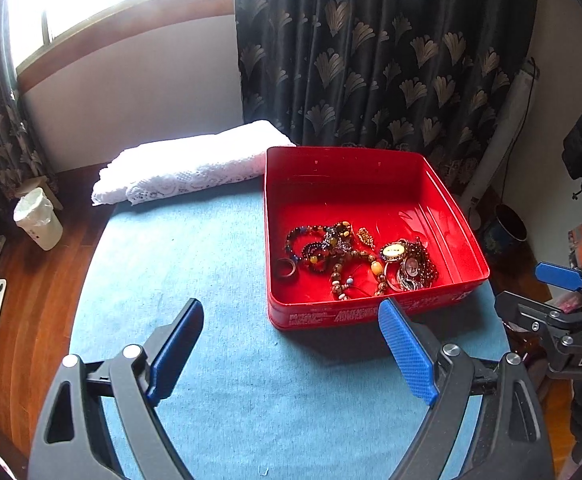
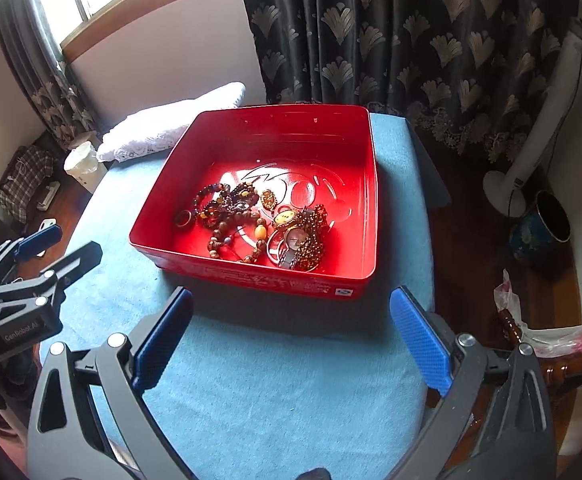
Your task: Organize jewelry
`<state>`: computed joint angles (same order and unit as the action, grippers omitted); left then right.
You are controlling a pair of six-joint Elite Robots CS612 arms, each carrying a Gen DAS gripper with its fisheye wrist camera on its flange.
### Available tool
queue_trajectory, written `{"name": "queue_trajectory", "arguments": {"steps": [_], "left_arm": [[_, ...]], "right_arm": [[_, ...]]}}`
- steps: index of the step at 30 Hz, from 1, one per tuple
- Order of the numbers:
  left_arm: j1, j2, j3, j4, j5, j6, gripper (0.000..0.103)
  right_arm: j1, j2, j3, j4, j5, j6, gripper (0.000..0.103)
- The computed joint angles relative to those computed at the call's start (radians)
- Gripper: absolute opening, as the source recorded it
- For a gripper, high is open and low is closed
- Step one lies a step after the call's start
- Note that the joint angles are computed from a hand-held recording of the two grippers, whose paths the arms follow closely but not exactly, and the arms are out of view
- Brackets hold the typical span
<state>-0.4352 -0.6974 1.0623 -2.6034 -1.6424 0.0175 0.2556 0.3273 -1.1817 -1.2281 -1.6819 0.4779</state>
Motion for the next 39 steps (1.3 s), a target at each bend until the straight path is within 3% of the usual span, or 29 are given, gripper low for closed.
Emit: {"name": "queue_trajectory", "arguments": {"steps": [39], "left_arm": [[-0.001,0.01,-0.007,0.02,0.002,0.006,0.088]], "right_arm": [[-0.001,0.007,-0.002,0.015,0.0,-0.004,0.096]]}}
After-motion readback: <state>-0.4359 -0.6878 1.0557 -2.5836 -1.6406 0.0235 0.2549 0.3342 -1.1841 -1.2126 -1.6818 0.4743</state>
